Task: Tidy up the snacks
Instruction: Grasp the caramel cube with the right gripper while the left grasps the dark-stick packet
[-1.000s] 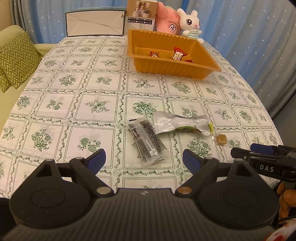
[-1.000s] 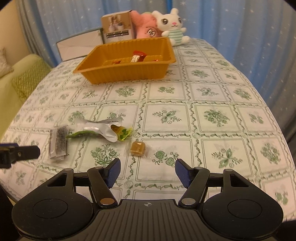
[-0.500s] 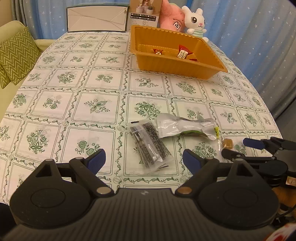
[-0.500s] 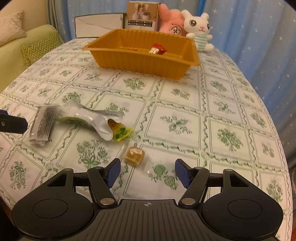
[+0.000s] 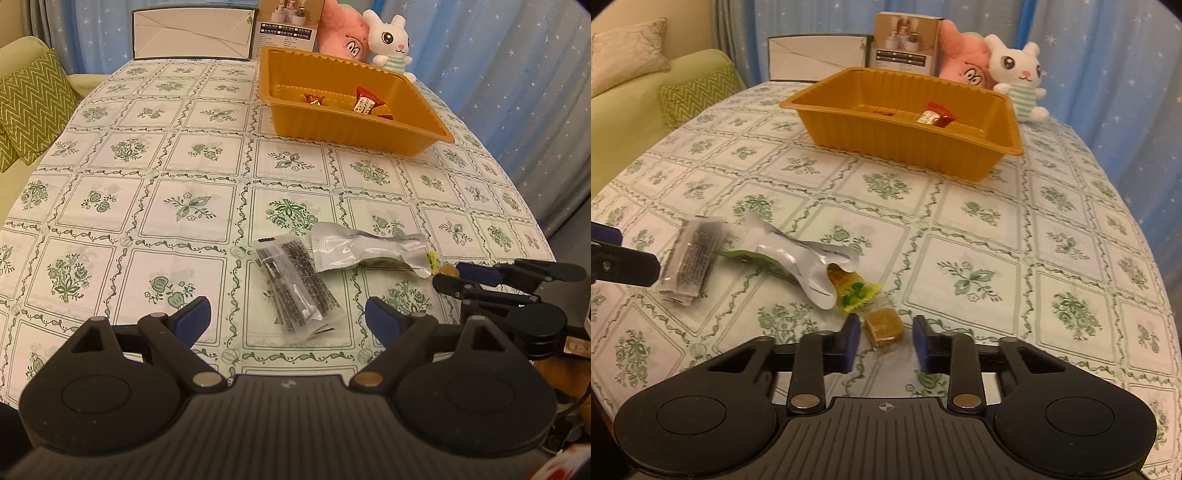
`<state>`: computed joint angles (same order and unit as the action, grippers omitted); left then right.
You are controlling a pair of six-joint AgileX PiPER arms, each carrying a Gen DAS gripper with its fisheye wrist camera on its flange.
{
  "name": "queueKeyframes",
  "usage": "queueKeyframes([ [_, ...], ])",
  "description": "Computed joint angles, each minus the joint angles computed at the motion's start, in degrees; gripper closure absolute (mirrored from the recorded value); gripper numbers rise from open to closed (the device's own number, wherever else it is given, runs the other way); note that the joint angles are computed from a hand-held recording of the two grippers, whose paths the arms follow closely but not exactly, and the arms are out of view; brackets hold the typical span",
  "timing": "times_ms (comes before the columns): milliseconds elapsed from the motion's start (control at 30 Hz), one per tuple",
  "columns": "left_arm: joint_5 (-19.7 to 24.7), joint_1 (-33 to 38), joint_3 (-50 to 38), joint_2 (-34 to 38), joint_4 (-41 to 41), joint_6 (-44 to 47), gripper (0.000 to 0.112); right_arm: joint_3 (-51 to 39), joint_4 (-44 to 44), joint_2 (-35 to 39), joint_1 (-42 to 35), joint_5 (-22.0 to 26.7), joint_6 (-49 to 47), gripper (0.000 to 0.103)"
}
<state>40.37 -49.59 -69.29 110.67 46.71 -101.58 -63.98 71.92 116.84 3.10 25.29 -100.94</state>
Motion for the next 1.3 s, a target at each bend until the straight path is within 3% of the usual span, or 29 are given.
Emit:
queueKeyframes([
  [100, 0.6, -0.3, 0.0, 0.0, 0.3, -0.2, 0.023, 0.2, -2.5, -0.4, -0.8, 1.9, 4.8, 0.081],
  [267, 0.2, -0.5, 0.2, 0.1, 0.9, -0.2, 0.023, 5.5, -0.9, -4.3, -1.6, 0.2, 6.6, 0.081],
  [667, -0.6, -0.9, 0.7, 0.1, 2.0, -1.2, 0.023, 5.3, 0.6, -3.6, -0.6, 0.1, -1.5, 0.078],
  [867, -0.9, -0.5, 0.5, 0.7, 1.7, -1.1, 0.023, 4.9, 0.8, -3.0, -1.0, 1.1, -0.1, 0.078],
  [1067, -1.3, -0.3, 0.2, 1.5, 3.2, -2.6, 0.025, 7.7, 7.0, -5.2, -1.9, 1.2, -2.5, 0.081],
  [1300, -1.9, 0.5, -1.9, 4.4, 4.8, -3.1, 0.050, 9.0, 9.7, -7.3, -2.5, 1.3, -1.6, 0.081],
])
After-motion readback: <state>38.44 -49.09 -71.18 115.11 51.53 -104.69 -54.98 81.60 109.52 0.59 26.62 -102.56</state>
